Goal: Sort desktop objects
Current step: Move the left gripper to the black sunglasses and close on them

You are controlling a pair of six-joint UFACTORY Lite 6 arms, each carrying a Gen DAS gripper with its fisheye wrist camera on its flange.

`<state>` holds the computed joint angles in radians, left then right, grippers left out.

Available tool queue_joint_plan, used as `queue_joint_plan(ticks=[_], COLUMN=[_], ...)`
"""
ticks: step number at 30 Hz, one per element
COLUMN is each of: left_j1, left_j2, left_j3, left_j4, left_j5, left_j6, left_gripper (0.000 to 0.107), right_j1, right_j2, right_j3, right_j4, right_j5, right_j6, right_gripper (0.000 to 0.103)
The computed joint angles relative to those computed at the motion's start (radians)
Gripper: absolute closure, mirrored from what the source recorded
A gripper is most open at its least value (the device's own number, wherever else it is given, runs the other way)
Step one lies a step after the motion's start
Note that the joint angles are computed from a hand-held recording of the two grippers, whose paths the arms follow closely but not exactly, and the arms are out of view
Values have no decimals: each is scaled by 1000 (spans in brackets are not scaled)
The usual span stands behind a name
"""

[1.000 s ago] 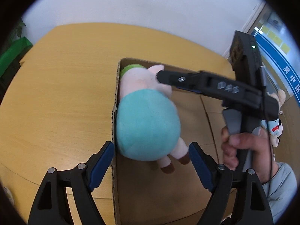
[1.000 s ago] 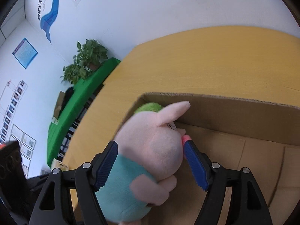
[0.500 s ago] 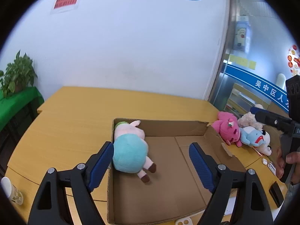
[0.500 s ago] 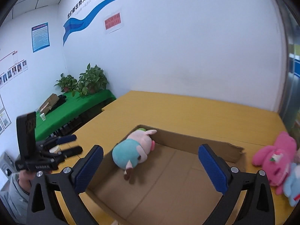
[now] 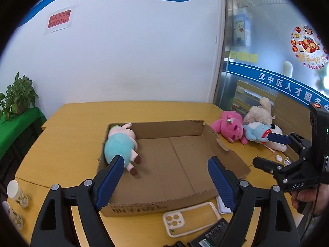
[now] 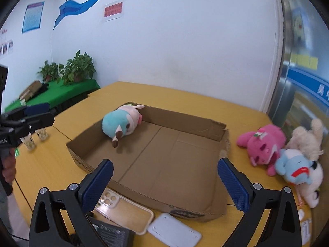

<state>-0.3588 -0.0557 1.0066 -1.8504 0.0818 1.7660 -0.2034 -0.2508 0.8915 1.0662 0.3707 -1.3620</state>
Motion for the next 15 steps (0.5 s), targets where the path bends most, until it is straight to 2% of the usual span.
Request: queue_joint_plan(ticks=[3, 6, 10, 13, 15], left_j1=[-43, -82, -108, -115, -112], left_j2=[-62, -75, -60, -41, -27], left_j3=[-82, -127, -178, -218, -249], left_j4=[-26, -206, -294, -272, -183], left_j5=[-10, -3, 22, 54, 86], left_j6=[24, 183, 239, 197, 108], left_gripper=[23, 23, 23, 23, 23], right_j1=[-11, -39, -96, -163, -224], right_j2=[-123, -213, -268, -279, -275], right_j3=[-116, -202, -292, -345, -384], right_j4=[45, 57, 80, 97, 107], right_j5=[-18, 1, 50, 130, 208], right_j6=[-69, -105, -161, -216, -266], right_gripper=[0, 0, 0, 0, 0])
